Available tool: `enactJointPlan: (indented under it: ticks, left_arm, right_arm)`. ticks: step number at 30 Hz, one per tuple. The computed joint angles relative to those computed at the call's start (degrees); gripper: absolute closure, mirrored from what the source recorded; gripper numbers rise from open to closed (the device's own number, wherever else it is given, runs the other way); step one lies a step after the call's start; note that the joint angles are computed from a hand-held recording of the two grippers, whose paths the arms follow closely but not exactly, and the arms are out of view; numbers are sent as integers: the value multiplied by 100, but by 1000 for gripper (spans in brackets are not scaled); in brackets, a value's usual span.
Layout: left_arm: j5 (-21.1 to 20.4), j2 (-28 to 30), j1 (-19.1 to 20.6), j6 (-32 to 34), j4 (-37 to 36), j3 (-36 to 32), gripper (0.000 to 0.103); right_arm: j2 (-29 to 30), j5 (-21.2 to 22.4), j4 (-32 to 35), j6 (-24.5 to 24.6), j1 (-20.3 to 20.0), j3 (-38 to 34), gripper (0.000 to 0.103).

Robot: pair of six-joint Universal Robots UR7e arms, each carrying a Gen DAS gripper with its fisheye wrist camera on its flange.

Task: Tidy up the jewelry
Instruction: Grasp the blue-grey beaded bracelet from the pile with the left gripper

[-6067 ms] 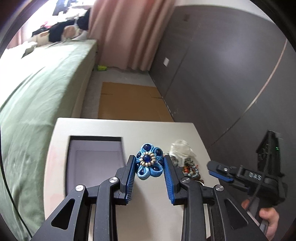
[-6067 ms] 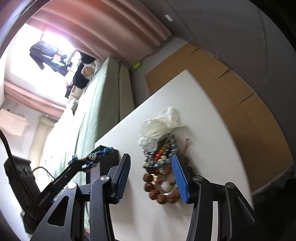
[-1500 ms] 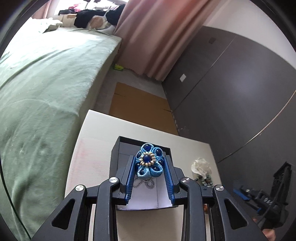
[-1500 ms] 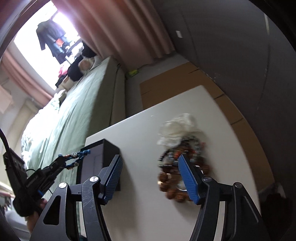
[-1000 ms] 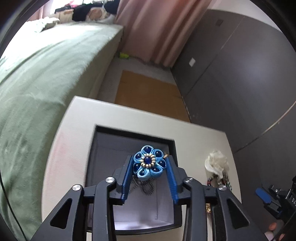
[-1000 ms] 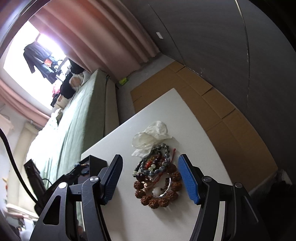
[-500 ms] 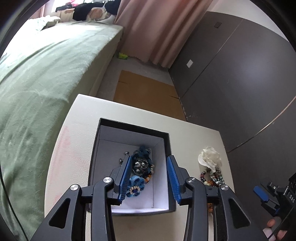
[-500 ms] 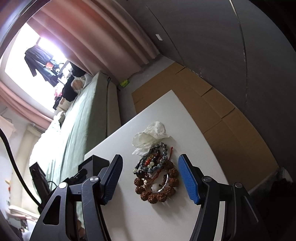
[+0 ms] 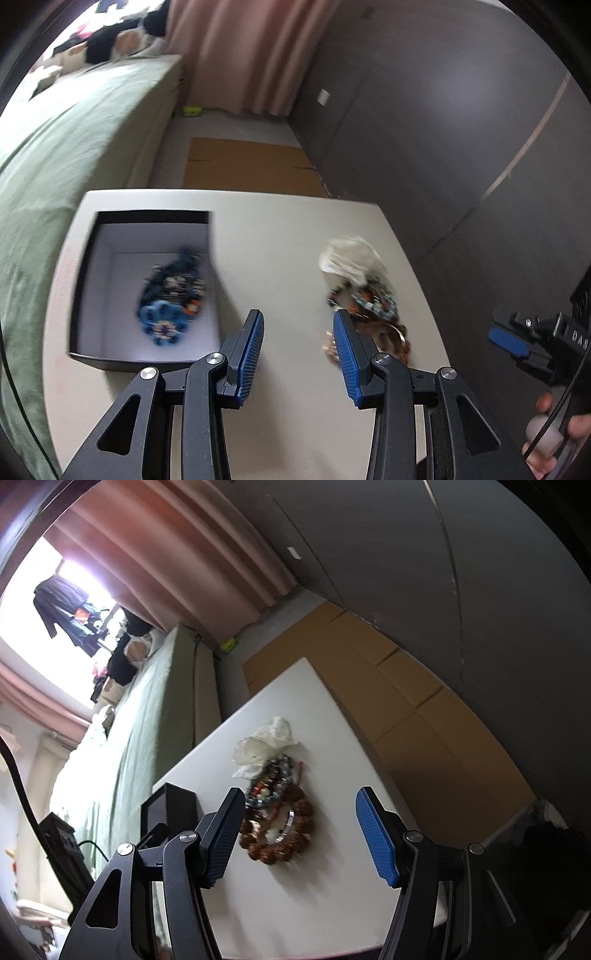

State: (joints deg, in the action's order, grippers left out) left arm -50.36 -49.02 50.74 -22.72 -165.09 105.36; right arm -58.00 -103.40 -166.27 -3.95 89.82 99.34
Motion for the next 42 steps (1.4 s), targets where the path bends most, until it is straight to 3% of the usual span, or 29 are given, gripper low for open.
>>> enactJointPlan:
  ticks: [8, 12, 19, 25, 42]
  left_arm:
    - [-277, 619, -52, 291, 489, -849, 62]
    - [-450, 962, 52, 151, 1030, -1401, 63]
    - [-348, 1315, 214, -206, 1632, -1891, 71]
    - [-425, 1277, 282, -284, 1502, -1773, 94]
    - [-436, 322, -16, 17, 422, -693, 95]
  right_arm:
    - [-113, 205, 358, 205, -191, -58, 40]
    - [-174, 308, 448, 348, -302, -76, 40]
    - [-253, 410, 521, 465, -424, -110, 40]
    - [-309, 487, 638, 440, -477, -117, 40]
    - [-120, 697, 833, 351, -420, -224, 40]
